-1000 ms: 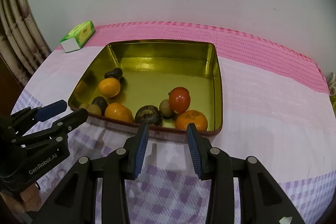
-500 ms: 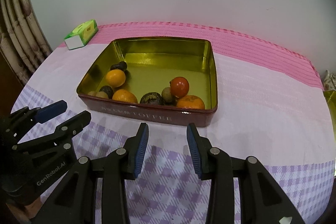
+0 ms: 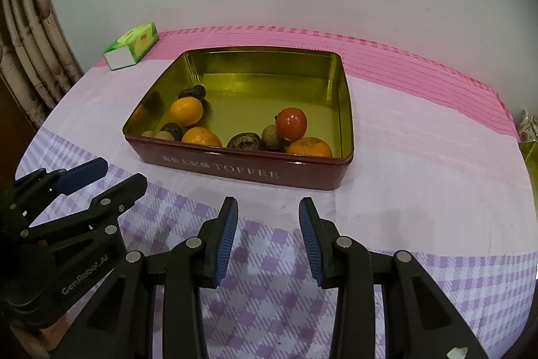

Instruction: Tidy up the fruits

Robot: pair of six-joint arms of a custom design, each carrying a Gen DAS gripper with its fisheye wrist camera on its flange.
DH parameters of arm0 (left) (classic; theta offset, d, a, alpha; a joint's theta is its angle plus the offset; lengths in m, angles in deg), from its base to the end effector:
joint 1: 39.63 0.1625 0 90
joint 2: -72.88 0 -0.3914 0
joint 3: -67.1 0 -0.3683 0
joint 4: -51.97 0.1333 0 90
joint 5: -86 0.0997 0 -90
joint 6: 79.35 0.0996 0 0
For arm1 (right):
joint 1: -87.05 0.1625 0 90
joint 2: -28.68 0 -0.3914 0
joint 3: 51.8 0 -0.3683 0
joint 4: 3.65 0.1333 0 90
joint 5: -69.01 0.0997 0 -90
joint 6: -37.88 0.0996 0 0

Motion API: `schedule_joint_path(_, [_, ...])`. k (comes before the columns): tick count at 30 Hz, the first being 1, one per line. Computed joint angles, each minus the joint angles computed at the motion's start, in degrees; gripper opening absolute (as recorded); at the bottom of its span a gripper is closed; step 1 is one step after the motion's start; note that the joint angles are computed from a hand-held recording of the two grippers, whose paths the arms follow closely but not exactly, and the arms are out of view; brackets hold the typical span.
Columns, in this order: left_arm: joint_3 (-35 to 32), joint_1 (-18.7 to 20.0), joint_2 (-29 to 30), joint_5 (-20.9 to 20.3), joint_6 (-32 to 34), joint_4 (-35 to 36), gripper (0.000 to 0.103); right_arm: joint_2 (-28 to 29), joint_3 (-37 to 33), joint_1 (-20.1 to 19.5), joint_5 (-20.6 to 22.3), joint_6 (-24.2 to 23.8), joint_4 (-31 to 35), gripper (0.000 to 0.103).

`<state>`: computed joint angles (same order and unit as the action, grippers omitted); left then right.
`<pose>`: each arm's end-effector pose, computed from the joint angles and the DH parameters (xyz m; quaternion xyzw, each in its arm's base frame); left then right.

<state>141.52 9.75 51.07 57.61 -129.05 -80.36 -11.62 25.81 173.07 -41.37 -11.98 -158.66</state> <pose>-0.2729 -0.6575 -0.0491 -0.0220 0.8564 -0.3074 0.4142 0.0482 -0.7282 0.1561 0.3335 -0.8965 0.1323 0.2598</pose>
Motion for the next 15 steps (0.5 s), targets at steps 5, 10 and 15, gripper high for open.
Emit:
schedule_joint_path(5, [0.5, -0.2, -0.3, -0.3, -0.6, 0.2, 0.05, -0.3, 0.6, 0.0, -0.3, 0.0, -0.4, 0.036])
schedule_joint_path(10, [0.2, -0.2, -0.1, -0.3, -1.0, 0.7, 0.05, -0.3, 0.7, 0.0, -0.4, 0.0, -0.3, 0.036])
schedule_joint_path(15, [0.1, -0.1, 0.0, -0.7, -1.1, 0.8, 0.05, -0.2, 0.8, 0.0, -0.6, 0.0, -0.3, 0.036])
